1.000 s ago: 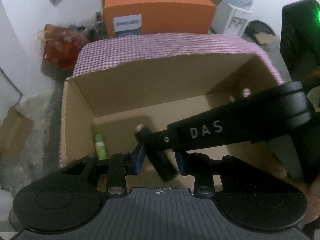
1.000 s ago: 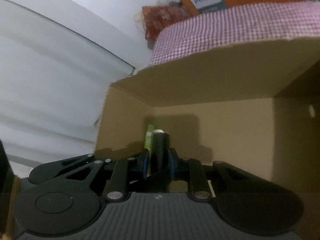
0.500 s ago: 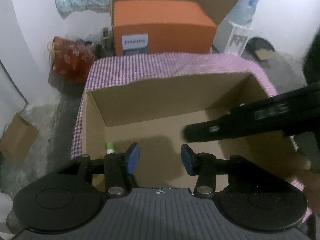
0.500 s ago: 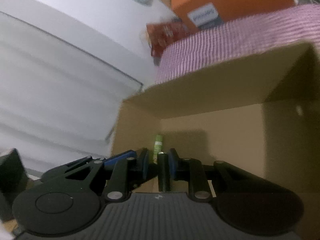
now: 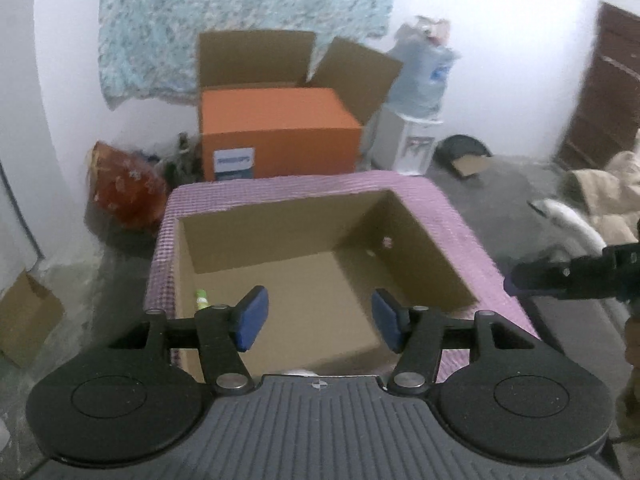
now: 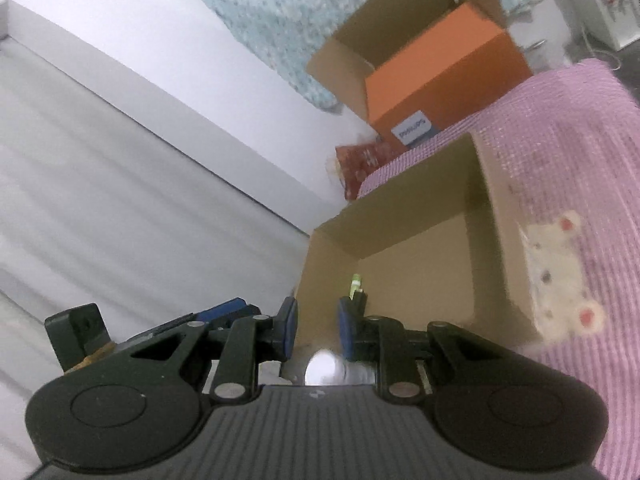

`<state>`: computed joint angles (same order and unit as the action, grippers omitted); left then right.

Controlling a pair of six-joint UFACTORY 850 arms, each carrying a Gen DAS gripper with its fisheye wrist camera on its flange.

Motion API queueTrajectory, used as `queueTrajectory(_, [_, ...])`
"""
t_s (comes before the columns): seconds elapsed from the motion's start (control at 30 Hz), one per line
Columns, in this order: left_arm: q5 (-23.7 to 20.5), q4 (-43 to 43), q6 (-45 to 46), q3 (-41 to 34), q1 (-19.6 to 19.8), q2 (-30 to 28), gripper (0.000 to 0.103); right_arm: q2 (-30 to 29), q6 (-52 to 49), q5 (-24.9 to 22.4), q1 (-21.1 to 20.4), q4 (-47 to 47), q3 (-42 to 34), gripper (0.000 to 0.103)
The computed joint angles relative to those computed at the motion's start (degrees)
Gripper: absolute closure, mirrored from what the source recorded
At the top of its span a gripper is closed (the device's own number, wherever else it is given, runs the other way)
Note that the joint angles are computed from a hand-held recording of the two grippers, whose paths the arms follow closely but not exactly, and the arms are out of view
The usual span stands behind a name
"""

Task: Organize rigid objects
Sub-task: 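Return the right gripper to the black tape roll and grasp its rim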

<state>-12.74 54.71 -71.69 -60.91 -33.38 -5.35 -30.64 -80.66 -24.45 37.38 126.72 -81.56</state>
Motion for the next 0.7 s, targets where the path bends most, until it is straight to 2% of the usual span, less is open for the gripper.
queueTrajectory(0.17, [2.26,9.47,-9.12,4.1,-3.65,1.44,0.045,6.6,-13.45,-2.55,1.72,16.68,12.29,0.08])
queueTrajectory(0.3, [1.13,17.91,-16.04,5.65,-7.11,-0.72,0.045,9.08,-19.06,-2.85,3.36,26.09,18.41,0.08])
queueTrajectory(0.37, [1.48,16.55,-14.6,6.29,-8.12,-2.24,0.045,9.05,-20.45,-3.0,4.15,29.32,20.01,0.08])
queueTrajectory(0.53, [2.95,4.68,-3.34,6.2,-10.27,-6.7,0.048,7.78,-17.69,-0.57,5.12,29.32,21.72,0.08])
queueTrajectory(0.63, [3.0,9.61,-7.14,5.76,-11.13,-8.58,0.052,5.6,-16.94,3.8,5.58,27.51,19.66,0.08])
queueTrajectory(0.7, [1.6,14.33,-11.43,5.44,-11.86,-9.58,0.054,4.85,-15.56,4.94,5.91,25.44,18.96,0.079])
